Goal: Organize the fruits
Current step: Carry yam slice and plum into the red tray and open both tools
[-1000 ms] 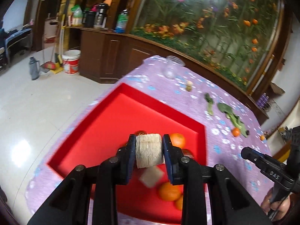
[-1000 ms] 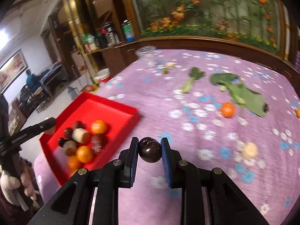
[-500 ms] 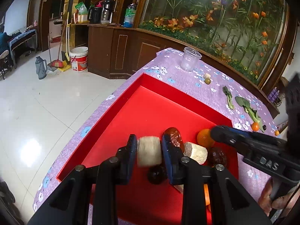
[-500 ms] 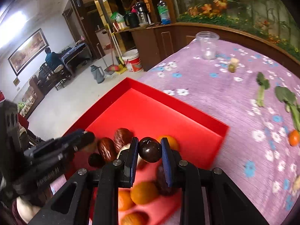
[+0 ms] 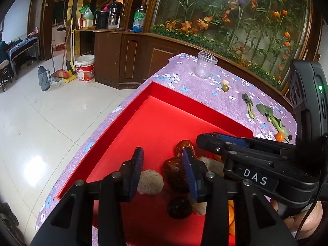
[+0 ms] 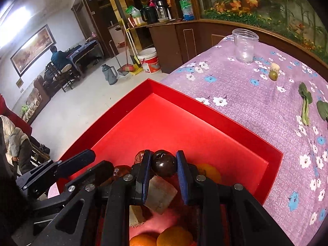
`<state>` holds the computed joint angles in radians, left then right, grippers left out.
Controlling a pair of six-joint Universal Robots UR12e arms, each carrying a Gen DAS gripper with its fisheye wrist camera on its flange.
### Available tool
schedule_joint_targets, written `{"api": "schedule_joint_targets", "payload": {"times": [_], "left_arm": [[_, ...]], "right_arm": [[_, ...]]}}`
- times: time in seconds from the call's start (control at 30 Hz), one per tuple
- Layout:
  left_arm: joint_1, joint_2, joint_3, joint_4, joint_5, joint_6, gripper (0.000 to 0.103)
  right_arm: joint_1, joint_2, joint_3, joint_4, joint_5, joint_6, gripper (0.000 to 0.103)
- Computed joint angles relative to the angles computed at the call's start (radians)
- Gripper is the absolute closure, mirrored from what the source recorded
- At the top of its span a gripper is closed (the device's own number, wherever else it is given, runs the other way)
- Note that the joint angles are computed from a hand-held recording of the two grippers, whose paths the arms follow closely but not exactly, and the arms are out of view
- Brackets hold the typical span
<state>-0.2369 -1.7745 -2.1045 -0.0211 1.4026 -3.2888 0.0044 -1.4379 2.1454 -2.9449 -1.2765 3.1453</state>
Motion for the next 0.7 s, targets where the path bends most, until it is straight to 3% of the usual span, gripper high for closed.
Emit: {"api": "schedule_joint_targets", "payload": {"times": [0.17, 0.4, 0.53, 0.7], "left_arm": [[-0.003, 0.006, -0.003, 0.004, 0.013, -0.005, 0.063], [0.003, 0.019, -0.012, 0.014, 0.02, -0.022, 0.048], [0.002, 0.028, -0.017, 0.021, 0.028, -0.022, 0.047], [-0.001, 0.042, -0.028, 0.036, 0.038, -0.019, 0.042]], "right_arm": [[-0.002, -0.001, -0.002, -0.004, 0.004, 0.004, 0.075], [-0.007, -0.012, 0.005, -0.016, 0.015, 0.021, 0.074], [-0.009, -0.018, 0.01, -0.028, 0.015, 0.037, 0.063], [-0.01, -0.031, 0.016, -0.045, 0.013, 0.044, 0.061]]}}
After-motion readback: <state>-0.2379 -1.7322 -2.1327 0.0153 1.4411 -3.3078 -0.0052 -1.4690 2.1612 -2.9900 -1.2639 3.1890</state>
